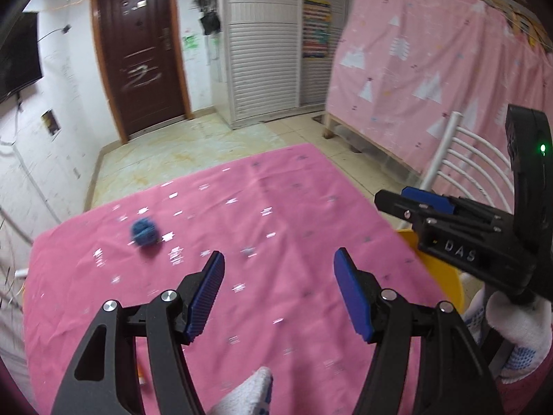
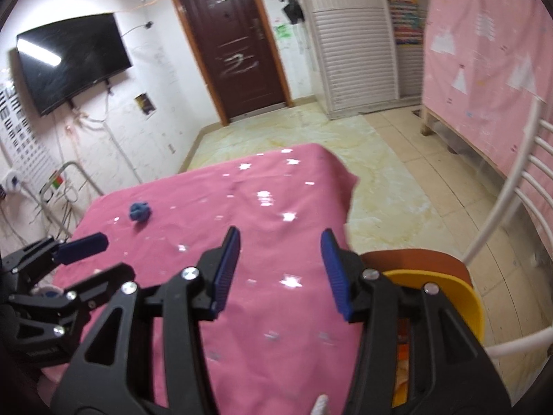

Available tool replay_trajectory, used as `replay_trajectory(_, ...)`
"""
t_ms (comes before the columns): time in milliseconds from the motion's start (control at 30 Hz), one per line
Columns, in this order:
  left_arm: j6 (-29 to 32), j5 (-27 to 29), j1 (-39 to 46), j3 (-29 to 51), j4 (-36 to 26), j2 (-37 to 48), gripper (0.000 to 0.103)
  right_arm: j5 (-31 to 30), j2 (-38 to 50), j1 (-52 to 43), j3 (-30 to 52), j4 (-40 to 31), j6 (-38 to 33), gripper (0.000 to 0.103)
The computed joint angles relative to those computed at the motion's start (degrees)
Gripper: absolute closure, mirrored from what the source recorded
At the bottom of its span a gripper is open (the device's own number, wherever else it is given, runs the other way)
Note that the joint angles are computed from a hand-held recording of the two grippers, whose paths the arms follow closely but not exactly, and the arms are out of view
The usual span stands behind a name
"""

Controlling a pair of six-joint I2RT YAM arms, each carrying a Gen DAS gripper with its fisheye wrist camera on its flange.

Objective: Collect trash
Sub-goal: 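Move both grippers back to the spool and yarn ball on the tablecloth, then grasp the orange thread spool with the left gripper while the right gripper grasps the blue yarn ball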

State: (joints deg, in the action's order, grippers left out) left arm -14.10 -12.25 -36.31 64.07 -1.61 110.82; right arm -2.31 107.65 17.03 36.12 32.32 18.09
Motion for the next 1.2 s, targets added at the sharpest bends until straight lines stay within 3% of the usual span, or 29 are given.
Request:
replay_trajectory(200,0.9,-0.4,4.4,-7.8,3.3,-4.8,0.045,1.9,2.8,5.7,5.4,-3.1,0.7,0.056)
replay_trajectory(333,0.7,-3.7,5.9,-10.8,3.2,-5.6,0.045,2.7,4.3,8.0,8.5,-5.1,1.0,0.056)
replay_trajectory(633,-0.8,-1.2,12.8,-15.6,3.5,-6.6,0.045,2.5,9.3,10.7,16.4,-9.6,0.5,0.056)
replay_trajectory(700,-1.0,-0.2,14.0,-16.1,3.8,-6.2,0.045,2.4,10.5,11.4,18.7,-11.0,0.2,0.049)
replay_trajectory(833,-1.0,3.1,16.4,-16.1,3.7,-4.8,0.045,1.5,13.2,12.4,23.1,-13.4,0.4,0.047)
replay_trajectory(1100,0.2,5.6,18.4,-17.3,6.6,-2.5,0.075,1.9,19.5,15.2,34.4,-20.6,0.3,0.047)
replay_trajectory(1200,1.4,5.5,18.6,-18.0,8.1,-2.1,0.081,2.5,21.7,16.4,38.9,-23.6,-0.2,0.047)
